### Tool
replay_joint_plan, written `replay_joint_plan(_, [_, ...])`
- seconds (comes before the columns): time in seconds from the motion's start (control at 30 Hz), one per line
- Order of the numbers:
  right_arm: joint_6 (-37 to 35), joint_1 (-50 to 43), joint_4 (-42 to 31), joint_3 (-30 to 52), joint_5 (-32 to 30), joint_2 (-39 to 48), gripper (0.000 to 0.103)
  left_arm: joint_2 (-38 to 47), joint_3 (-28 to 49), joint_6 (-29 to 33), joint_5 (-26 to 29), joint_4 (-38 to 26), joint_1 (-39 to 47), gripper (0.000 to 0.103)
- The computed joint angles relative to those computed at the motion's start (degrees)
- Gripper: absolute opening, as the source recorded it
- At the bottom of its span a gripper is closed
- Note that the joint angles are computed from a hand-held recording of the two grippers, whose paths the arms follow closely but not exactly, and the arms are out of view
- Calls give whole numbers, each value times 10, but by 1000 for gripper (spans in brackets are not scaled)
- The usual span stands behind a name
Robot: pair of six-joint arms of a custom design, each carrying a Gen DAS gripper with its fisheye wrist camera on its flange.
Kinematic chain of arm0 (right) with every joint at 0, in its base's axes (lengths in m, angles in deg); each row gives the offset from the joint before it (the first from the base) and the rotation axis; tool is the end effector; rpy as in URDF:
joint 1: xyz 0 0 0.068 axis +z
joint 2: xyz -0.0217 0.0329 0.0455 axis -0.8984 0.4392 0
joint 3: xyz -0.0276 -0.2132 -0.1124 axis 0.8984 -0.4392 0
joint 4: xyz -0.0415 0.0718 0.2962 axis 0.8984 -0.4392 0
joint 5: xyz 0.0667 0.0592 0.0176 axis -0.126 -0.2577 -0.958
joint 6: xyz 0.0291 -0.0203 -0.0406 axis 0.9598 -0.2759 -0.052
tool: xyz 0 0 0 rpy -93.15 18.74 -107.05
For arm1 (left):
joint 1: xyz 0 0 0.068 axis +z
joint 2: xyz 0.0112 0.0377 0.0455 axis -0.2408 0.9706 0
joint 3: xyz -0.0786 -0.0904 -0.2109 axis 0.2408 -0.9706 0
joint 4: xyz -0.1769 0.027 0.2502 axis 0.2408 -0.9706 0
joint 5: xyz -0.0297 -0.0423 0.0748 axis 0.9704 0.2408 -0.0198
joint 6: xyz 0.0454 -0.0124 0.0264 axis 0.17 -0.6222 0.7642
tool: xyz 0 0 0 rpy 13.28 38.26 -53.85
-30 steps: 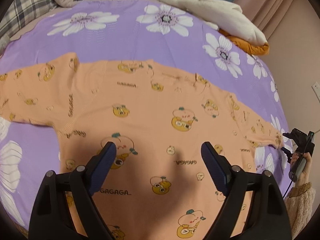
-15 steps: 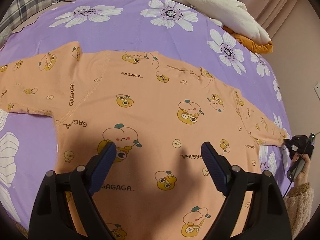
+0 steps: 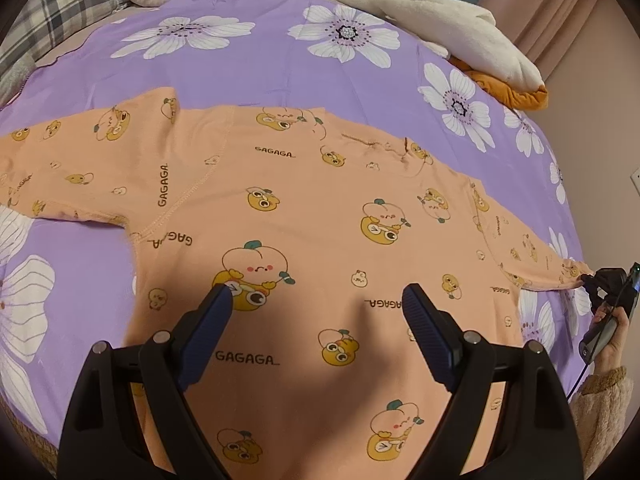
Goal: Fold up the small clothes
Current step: 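Lift the sleeve and fold it across the romper body with the right gripper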
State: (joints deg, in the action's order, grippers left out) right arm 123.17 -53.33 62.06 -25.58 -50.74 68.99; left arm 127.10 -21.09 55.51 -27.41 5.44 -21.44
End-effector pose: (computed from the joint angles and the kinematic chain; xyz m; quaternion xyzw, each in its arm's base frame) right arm 0.2022 0.0204 0.1140 0.5142 0.7531 0.0348 0.4090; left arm 0.2440 -0.0401 0.1055 -0.0397 0.9447 -0.1672 0.2794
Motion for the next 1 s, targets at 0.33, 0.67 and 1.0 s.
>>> replay_joint_plan(0.33, [-56, 168, -13, 73, 129, -18, 6, -77, -20, 4, -5, -33, 5, 86])
replay_joint_plan(0.67, [-203, 322, 126, 240, 145, 227, 6, -145, -43, 25, 2, -66, 47, 87])
replay_joint_plan(1.0, [-306, 385, 184, 378, 42, 428, 6, -173, -55, 44, 23, -83, 92, 87])
